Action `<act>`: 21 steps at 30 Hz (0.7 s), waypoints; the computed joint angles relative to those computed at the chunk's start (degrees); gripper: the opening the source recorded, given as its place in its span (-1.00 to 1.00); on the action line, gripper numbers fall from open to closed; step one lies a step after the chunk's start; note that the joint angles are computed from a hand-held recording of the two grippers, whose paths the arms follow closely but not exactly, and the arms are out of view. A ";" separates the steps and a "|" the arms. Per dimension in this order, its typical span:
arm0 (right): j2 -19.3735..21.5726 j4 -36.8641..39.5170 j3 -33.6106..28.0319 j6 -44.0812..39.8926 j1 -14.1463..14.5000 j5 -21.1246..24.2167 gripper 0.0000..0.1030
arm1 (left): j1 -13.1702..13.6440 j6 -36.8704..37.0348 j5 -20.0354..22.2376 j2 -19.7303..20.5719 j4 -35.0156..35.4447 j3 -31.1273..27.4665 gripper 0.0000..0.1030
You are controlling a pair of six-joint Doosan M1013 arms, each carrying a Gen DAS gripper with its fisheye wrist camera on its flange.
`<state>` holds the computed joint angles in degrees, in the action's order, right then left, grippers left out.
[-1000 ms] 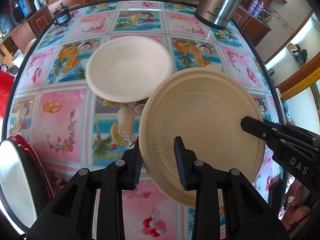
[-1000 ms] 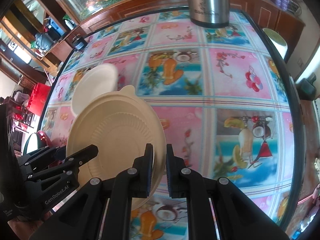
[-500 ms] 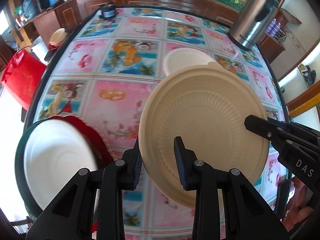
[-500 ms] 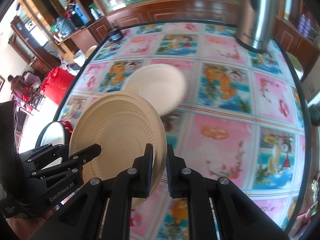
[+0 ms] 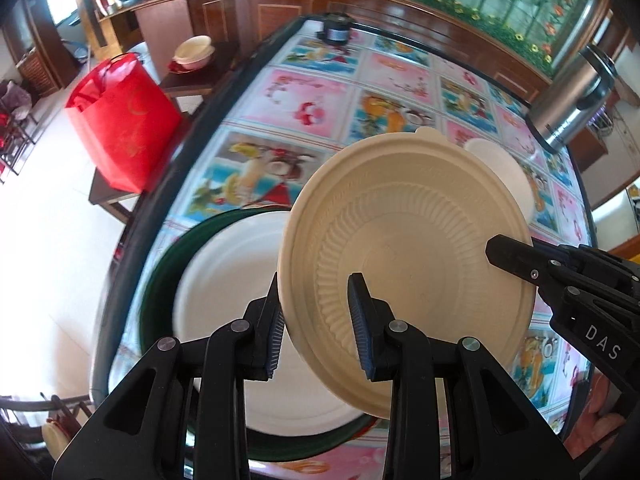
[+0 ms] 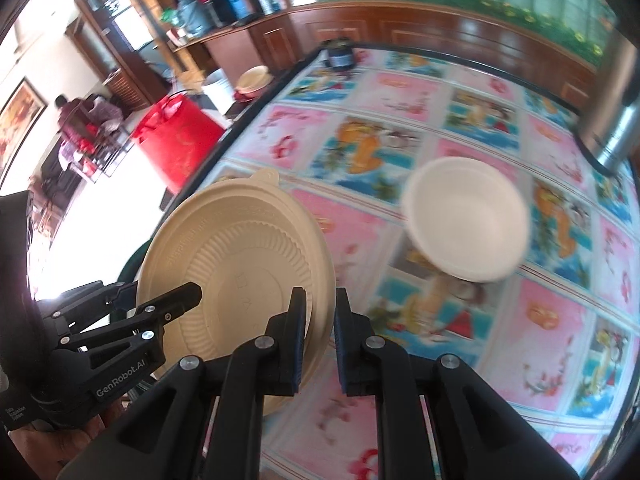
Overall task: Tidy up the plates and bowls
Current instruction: 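Carry the cream bowl with both tools to the stack, then lower the cream bowl onto the white plate and open both tools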
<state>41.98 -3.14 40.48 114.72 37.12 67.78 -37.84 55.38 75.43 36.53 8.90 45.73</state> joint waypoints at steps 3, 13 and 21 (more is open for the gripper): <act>2.41 0.86 -4.07 -1.94 0.80 1.84 -0.74 | 0.59 -1.08 -0.22 -1.48 0.77 2.70 -0.42; 8.56 0.69 -13.36 -5.78 2.85 9.17 -0.73 | 1.55 -2.26 -0.46 -4.05 -0.02 8.86 -0.42; 10.28 -0.96 -15.57 -6.08 3.62 12.39 -0.71 | 0.75 -0.82 -0.05 -4.23 3.21 9.17 -0.41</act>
